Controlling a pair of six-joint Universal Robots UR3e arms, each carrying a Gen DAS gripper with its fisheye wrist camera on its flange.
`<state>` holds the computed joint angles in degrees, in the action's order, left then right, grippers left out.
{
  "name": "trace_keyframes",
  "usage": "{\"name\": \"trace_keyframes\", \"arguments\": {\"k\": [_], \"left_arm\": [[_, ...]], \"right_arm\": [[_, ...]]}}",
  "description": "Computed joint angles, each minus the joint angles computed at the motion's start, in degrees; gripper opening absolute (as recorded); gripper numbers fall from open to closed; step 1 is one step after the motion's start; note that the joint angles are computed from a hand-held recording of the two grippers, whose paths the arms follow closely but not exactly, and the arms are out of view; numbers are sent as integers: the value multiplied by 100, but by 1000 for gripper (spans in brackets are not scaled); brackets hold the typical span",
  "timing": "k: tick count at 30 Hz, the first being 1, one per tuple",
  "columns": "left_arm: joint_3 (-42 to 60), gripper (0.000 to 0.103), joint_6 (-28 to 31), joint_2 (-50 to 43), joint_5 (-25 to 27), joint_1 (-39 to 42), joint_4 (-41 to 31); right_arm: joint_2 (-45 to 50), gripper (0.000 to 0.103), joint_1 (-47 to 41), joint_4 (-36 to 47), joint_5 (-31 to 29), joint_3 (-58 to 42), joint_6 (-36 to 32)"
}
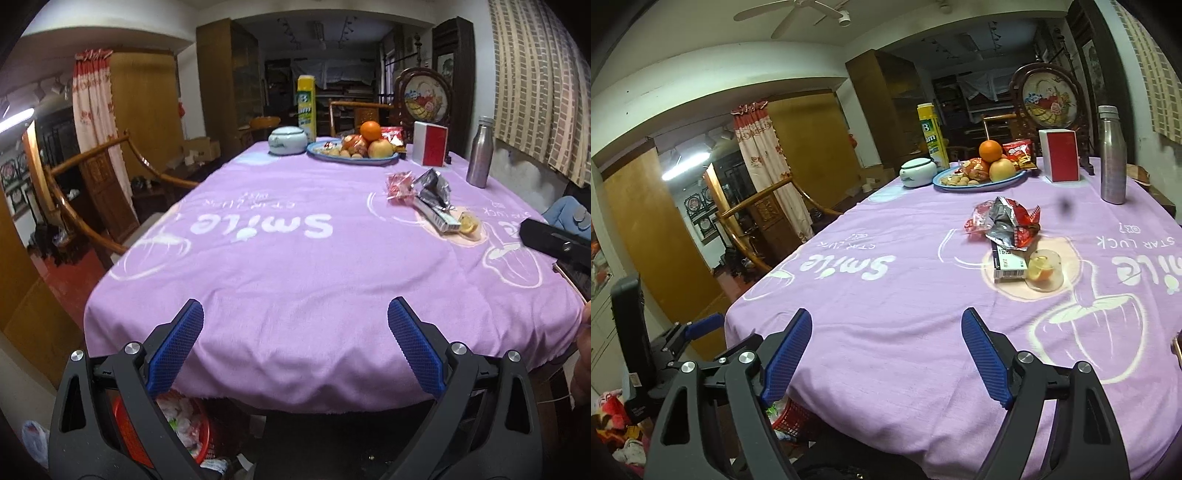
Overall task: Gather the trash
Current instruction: 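Return both tools to the table toward the snack wrappers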
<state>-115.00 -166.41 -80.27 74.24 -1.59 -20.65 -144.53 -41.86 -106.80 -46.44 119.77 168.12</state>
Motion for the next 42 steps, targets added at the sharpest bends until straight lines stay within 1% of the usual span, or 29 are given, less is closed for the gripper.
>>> {"name": "trace_keyframes", "arguments": {"k": [2,4,7,11,17,22,28,31,34,38,42], "left_arm": [[-125,96,17,42,-99,125,-19],[-254,96,32,72,-197,276,2],[-435,96,-10,95,-270,457,126],[-562,96,83,162,-513,755,23],[-459,96,60,-147,-409,786,106],[-85,96,24,-631,-143,530,144],[760,96,35,-1452,243,75,112],[1479,96,62,-1999,377,-174,-184],[2175,96,75,-2429,371,-352,-519],[2988,96,66,-2924,457,-609,-744],[3918,96,111,-3438,503,-868,-1152]], "right_arm": [[20,83,84,-99,-103,14,109],[249,84,432,-569,-417,58,413],[535,84,855,-1061,-792,79,734],[1010,85,1406,-1732,-1316,119,1103],[1571,85,1623,-2172,-1604,150,1243],[2137,86,1687,-2508,-1854,38,1205],[2767,87,1530,-2901,-2221,-80,1123],[3059,87,1318,-3016,-2309,-157,1051],[3239,87,1103,-3066,-2324,-197,936],[3506,90,828,-3101,-2344,-302,826],[3853,90,652,-3117,-2392,-489,752]]}}
